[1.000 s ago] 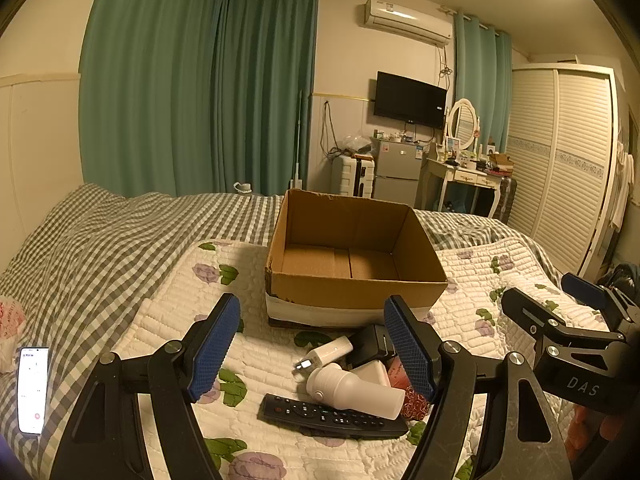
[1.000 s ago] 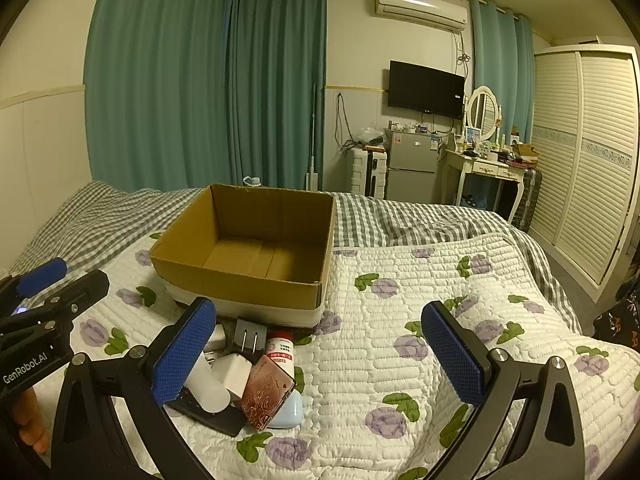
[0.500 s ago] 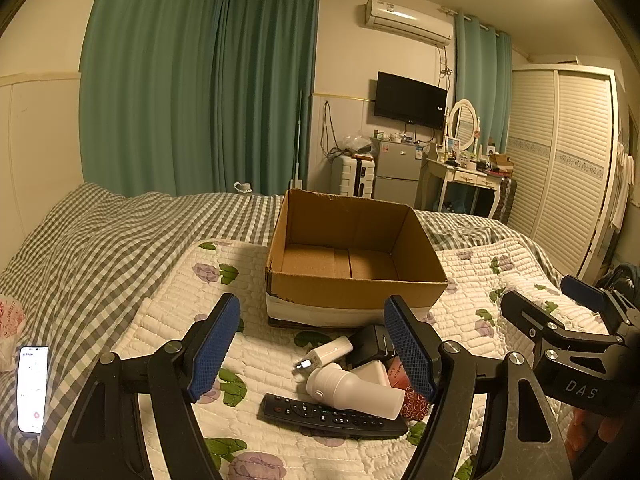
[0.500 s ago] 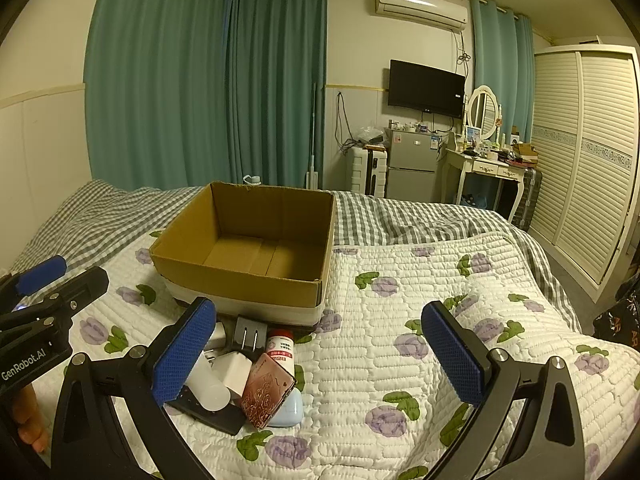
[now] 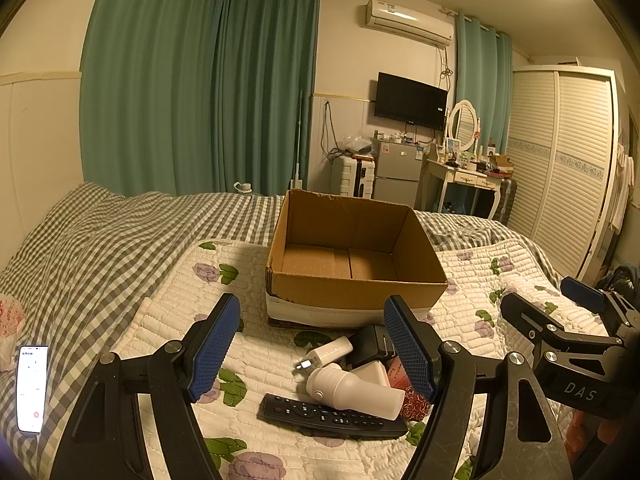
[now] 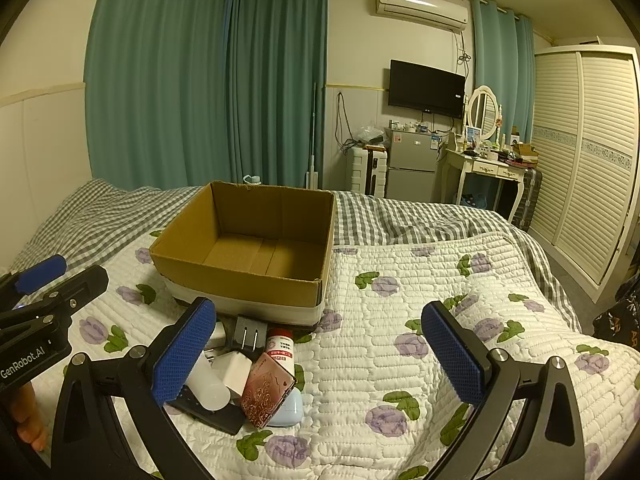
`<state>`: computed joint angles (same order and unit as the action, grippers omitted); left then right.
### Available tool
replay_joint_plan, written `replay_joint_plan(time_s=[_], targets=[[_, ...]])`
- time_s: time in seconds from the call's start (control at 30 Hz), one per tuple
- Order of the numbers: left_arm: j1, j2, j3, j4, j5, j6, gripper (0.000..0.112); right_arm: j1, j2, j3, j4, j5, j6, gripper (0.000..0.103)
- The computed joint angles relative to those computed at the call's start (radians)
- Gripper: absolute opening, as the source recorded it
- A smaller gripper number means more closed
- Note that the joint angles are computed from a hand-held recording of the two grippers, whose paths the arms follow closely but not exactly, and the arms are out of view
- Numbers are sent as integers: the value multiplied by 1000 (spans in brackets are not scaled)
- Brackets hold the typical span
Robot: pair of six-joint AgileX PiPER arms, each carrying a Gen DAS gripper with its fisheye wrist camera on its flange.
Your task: Organize rigid objects
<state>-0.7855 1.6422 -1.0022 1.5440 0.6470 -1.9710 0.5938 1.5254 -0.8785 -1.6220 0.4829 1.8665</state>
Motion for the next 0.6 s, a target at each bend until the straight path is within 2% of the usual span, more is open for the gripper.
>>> replay_joint_plan(time_s=[0.33,0.47,0.6], targets=[[-3,0,0,4,11,-16,77,-12,-5,6,-22,-18,-1,103],[-4,5,0,7,32,-34,77,-40,3,-13,-4,-60,-45,103],[17,25,-16,-33,18,-1,77,-84,29,-45,42,-119,-131,103]])
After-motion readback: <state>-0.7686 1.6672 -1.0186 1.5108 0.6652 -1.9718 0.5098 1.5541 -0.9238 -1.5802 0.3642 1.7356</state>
